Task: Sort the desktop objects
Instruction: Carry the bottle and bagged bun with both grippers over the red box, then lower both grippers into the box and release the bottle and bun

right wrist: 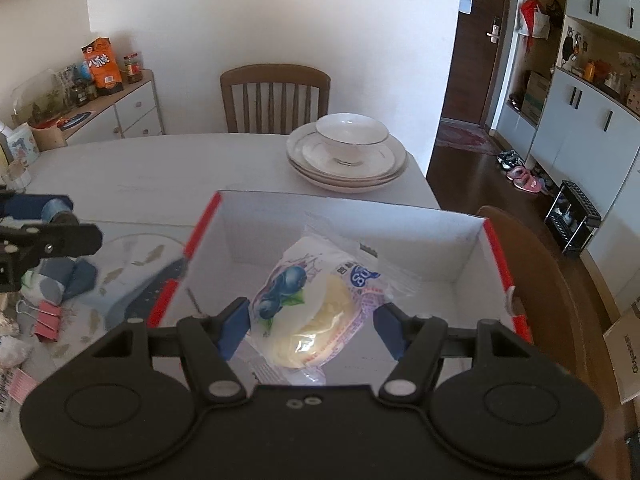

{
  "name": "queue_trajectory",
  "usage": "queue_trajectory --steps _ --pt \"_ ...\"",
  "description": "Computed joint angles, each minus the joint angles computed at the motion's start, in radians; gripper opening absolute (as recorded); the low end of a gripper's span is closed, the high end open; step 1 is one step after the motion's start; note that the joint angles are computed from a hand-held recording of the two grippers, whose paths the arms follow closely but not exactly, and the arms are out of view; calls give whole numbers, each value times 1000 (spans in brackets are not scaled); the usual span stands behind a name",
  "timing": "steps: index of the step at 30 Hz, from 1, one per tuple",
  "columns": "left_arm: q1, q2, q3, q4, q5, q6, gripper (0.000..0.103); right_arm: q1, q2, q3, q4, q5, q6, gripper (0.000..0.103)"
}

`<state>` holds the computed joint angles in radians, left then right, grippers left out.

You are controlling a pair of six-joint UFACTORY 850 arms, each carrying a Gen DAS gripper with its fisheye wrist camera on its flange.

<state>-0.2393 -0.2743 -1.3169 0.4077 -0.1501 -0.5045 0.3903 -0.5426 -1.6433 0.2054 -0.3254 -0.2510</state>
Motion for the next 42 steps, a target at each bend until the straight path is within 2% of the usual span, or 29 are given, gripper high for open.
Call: queue_trajectory --steps 4,7,15,20,29,36,42 --pt "-22 -65 -75 -70 -21 95 61 -23 -13 -9 10 -5 -18 67" --pt "-35 -112 -131 -187 -40 219 61 -41 -29 -25 21 -24 -30 67" --pt "-73 -228 -263 -336 -88 443 61 -70 -63 -49 -5 -61 -42 67" --pt "-87 -304 -353 -363 -145 527 61 -66 -93 -73 -26 -88 -79 67" --pt "-92 -455 -540 -401 -328 580 61 -75 -161 -148 -14 -169 -196 66" --pt "-79 -532 -642 -459 -461 614 61 -88 -232 -255 39 -280 -260 66" --pt "-81 -629 -805 -446 -652 611 61 -74 -287 -347 -32 -373 -249 66"
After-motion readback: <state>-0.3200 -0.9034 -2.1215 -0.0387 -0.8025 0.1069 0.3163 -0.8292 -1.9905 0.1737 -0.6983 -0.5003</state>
